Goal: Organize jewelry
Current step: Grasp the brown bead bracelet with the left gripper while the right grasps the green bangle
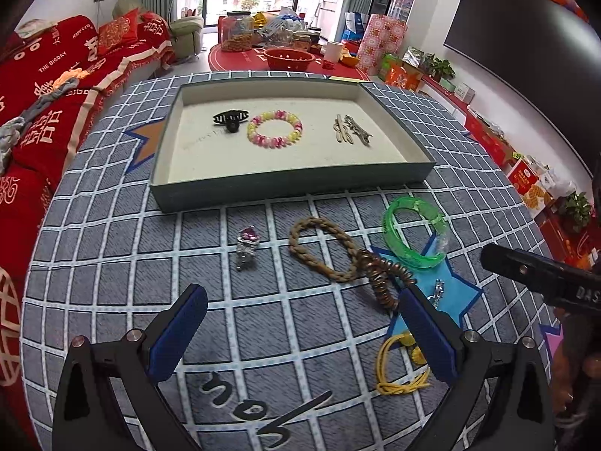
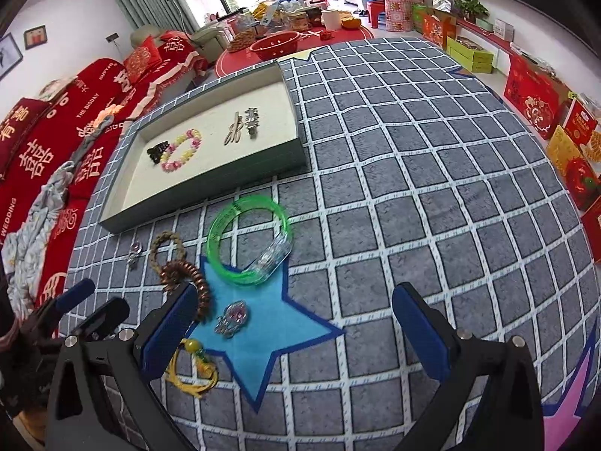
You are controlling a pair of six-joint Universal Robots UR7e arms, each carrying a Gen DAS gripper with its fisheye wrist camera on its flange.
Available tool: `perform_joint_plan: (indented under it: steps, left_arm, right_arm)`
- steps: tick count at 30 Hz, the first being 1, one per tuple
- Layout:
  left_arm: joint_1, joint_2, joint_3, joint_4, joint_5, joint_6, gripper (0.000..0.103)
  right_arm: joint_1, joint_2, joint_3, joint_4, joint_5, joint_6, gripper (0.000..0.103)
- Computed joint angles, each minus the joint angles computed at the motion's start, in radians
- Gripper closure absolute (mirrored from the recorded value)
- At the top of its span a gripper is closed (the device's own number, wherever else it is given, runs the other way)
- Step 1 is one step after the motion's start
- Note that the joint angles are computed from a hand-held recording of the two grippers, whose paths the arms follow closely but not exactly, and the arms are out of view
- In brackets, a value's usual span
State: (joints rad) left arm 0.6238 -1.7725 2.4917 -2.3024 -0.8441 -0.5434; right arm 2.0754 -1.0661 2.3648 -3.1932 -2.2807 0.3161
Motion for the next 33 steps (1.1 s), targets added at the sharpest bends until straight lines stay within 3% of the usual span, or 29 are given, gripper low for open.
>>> perform_joint_plan:
  steps: [9, 11, 13, 16, 19, 22, 25, 26, 28, 29, 30, 33]
  left_arm:
    - [0.012, 0.098, -0.021, -0.031, -0.024, -0.050, 0.004]
    - [0.012, 0.115, -0.025, -0.028, -0.026, -0.058, 0.017]
    - [0.020, 0.135, -0.032, -0.021, -0.035, -0.075, 0.017]
    - [0.027, 0.153, -0.034, -0.031, -0.044, -0.085, 0.027]
    - [0.020, 0.165, -0.032, -0.034, -0.031, -0.095, 0.027]
    - [0.010, 0.175, -0.032, -0.025, -0.008, -0.108, 0.042]
    - [0.002, 0.182, -0.031, -0.016, 0.007, -0.115, 0.046]
    - [-0.001, 0.180, -0.029, -0.013, 0.009, -0.116, 0.057]
    - [-0.002, 0.180, -0.029, -0.012, 0.013, -0.114, 0.059]
    - [-0.003, 0.175, -0.025, -0.017, 0.010, -0.108, 0.074]
    - [0.002, 0.175, -0.026, -0.024, 0.004, -0.098, 0.080]
    - [0.007, 0.165, -0.019, -0.048, -0.015, -0.073, 0.080]
  right_arm:
    - [-0.051, 0.033, -0.066, 0.034, 0.008, -0.071, 0.016]
    - [-0.059, 0.045, -0.079, 0.041, 0.012, -0.088, 0.022]
    - [-0.066, 0.059, -0.092, 0.050, 0.010, -0.100, 0.025]
    - [-0.077, 0.080, -0.112, 0.065, 0.009, -0.122, 0.032]
    - [-0.070, 0.107, -0.132, 0.070, -0.028, -0.146, 0.037]
    - [-0.059, 0.127, -0.150, 0.085, -0.059, -0.168, 0.044]
    - [-0.044, 0.151, -0.170, 0.108, -0.107, -0.187, 0.049]
    - [-0.041, 0.154, -0.171, 0.110, -0.116, -0.195, 0.050]
    - [-0.030, 0.167, -0.178, 0.117, -0.138, -0.206, 0.053]
    - [-0.027, 0.167, -0.179, 0.120, -0.136, -0.206, 0.058]
    - [-0.025, 0.168, -0.180, 0.126, -0.133, -0.205, 0.060]
    - [-0.021, 0.172, -0.186, 0.129, -0.131, -0.208, 0.078]
